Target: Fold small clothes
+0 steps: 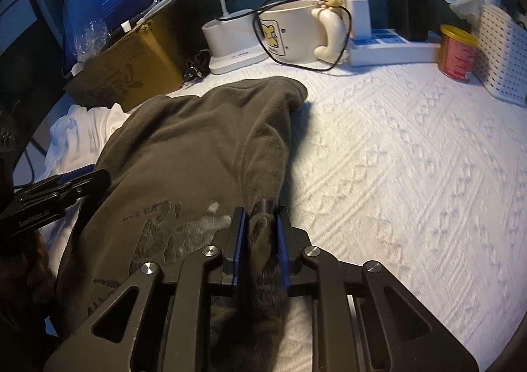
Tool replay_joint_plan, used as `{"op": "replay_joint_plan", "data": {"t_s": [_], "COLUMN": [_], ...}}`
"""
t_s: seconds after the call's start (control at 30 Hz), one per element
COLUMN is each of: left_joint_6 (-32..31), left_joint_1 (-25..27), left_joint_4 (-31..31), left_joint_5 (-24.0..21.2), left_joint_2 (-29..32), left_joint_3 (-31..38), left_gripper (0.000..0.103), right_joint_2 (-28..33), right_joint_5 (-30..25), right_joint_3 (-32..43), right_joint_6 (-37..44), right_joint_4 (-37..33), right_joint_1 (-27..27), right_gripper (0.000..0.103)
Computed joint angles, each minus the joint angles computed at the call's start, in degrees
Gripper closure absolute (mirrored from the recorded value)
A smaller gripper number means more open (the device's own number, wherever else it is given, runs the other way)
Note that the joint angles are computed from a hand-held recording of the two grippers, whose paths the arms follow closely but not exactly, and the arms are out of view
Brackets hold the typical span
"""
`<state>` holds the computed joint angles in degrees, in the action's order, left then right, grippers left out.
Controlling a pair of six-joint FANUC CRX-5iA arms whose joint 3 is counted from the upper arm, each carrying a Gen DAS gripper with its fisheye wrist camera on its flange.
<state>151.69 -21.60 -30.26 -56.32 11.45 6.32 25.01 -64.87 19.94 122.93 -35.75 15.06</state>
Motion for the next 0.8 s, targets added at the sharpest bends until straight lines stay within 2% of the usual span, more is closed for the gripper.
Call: {"op": "replay_joint_plan", "data": {"t_s": [0.03, 0.1, 0.33, 0.8], "left_joint_6": [0.55, 1.34, 4.11, 6.03], "left_joint_1": [-0.44, -1.16, -3.46, -8.83], "left_joint_4": [-0.25, -0.52, -1.29, -4.03], "left_joint_5": [-0.28, -0.8, -2.5, -5.08], "left_joint_2": [-0.14, -0.41, -1.05, -1.92], "left_joint_3": [-0.1, -0.34, -0.91, 0.46], "left_gripper": [0.055, 0.055, 0.055, 0.055], "right_joint_2": [-0.15, -0.67, -2.84, -9.34], "right_joint_5": [-0.24, -0.64, -2.37, -0.46], "right_joint_3": [-0.1, -0.6, -3.43, -11.61], "right_joint_6": [-0.24, -0.42, 1.52, 4.03], "right_joint_4": [0.21, 0.4, -1.71, -2.4], "right_joint_1": [-0.09, -0.3, -2.2, -3.55], "right_gripper": [0.08, 0.078, 0.078, 0.078]}}
